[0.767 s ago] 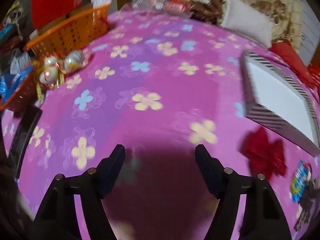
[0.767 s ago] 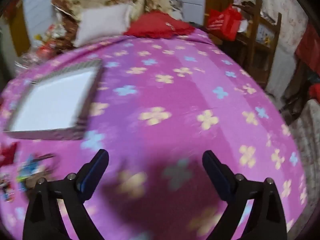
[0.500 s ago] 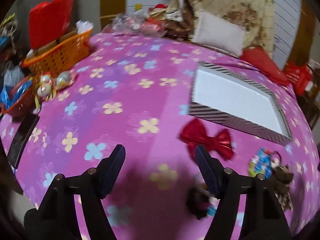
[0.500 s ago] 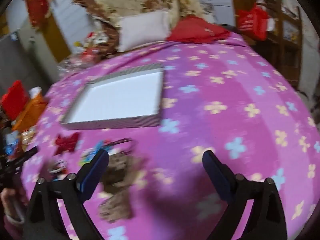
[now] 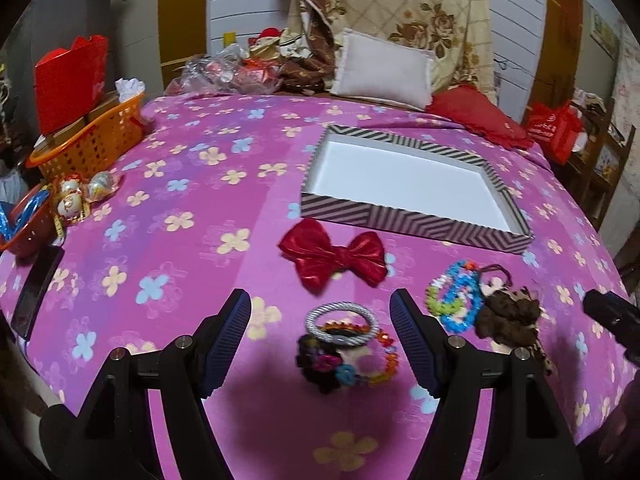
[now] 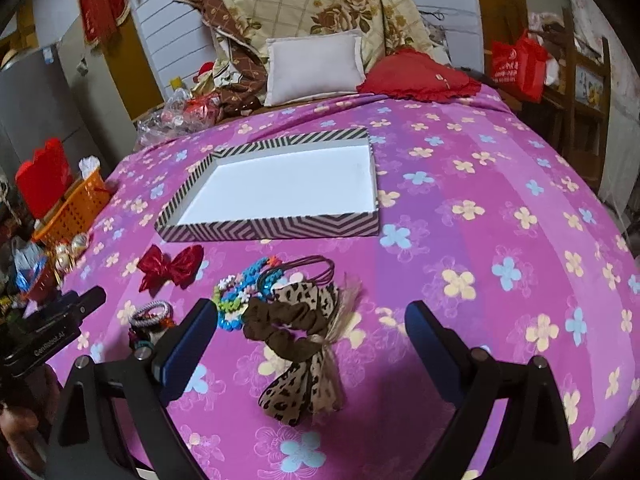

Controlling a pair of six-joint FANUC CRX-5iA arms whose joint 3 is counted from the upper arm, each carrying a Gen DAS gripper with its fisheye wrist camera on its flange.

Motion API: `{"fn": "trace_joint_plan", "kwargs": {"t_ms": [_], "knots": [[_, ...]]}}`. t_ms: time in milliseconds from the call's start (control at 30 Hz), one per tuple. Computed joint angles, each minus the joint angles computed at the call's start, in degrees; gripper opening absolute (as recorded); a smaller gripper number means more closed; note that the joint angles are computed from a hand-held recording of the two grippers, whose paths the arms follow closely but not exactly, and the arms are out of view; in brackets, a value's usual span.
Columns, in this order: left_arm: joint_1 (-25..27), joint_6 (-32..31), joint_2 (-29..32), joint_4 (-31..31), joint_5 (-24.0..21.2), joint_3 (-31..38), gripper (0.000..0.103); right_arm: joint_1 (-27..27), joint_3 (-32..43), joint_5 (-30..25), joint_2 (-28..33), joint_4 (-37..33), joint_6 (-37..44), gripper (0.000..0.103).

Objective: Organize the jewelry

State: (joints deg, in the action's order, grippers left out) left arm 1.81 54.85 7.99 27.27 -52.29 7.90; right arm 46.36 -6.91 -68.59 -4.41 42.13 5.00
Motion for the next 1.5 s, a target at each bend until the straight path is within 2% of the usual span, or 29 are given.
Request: {"fn": "trace_joint_plan", "kwargs": {"t_ms": [367,567,1500], "knots": [[-0.95,-0.72,-1.49,-1.01,0.58,-1.42,0.053,1.87,-0.61,-1.33,0.99,3.32,0.95,0.097],[-1.03,0.07,-1.17,-1.00,-0.58,-1.27,0.053,2.16,-1.06,-1.10,0.77,3.15,0.54,0.097],[-1.63,0.43,-1.86,-1.95,0.84,-2.20,0.053,2.04,0.72,-1.10,2.58,1.00,4.00,0.097]]}}
